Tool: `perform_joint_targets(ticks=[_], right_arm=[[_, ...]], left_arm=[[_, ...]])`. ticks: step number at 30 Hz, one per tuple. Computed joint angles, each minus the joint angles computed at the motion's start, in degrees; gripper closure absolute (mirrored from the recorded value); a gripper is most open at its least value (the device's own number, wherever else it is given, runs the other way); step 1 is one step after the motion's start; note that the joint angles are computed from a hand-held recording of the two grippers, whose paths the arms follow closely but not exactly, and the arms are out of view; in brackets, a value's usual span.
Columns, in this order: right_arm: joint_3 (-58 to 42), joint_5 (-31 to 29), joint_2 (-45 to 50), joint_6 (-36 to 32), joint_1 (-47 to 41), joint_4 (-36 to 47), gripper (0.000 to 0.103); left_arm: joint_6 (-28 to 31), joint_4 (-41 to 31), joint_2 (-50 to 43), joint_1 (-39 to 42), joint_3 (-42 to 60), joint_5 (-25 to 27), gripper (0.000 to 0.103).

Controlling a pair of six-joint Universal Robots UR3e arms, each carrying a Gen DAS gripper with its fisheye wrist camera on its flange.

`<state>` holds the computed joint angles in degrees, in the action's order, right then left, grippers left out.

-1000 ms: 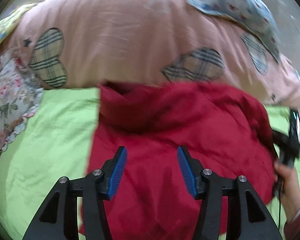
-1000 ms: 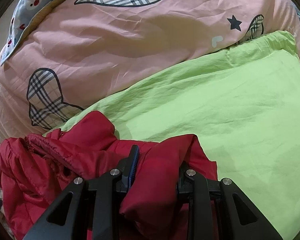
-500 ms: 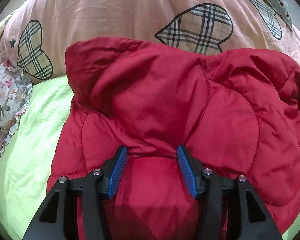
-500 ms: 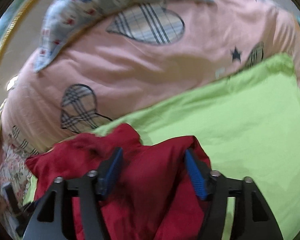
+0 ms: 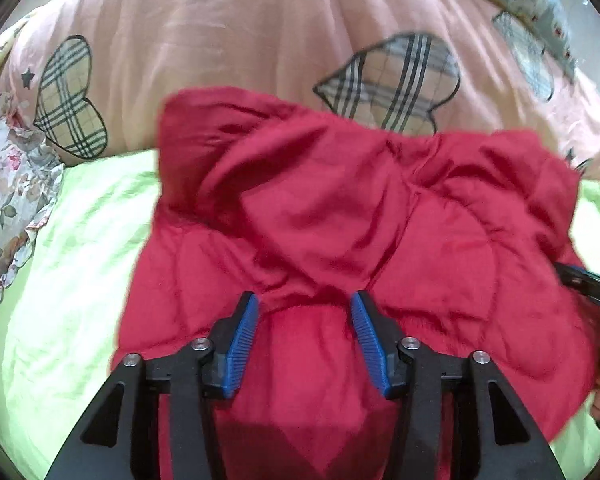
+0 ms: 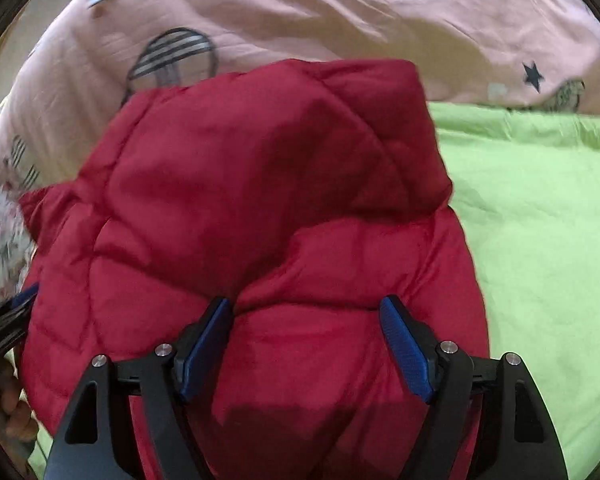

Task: Fold large clothes

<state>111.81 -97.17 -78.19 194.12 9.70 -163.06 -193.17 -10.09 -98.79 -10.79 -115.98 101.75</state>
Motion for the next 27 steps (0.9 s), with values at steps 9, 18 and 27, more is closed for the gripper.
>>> perform_joint_targets(ticks=[9, 18, 27], right_arm=[[-3.09, 1.18, 2.11, 1.97, -0.89, 2.46, 0.024], [-6.71, 1.77, 4.39, 2.31, -1.09, 4.33, 0.021], [5.12, 6.45, -8.77, 3.04, -2.74, 2.19, 0.022]], left_arm=[[-0.06, -0.73, -2.17, 7.34, -1.18, -4.60, 0.054], [-0.17, -2.74, -6.94, 8.11, 4.11, -5.17, 0.054], [1.67, -3.01, 1.61, 12.18, -1.55, -13.19, 0.045]])
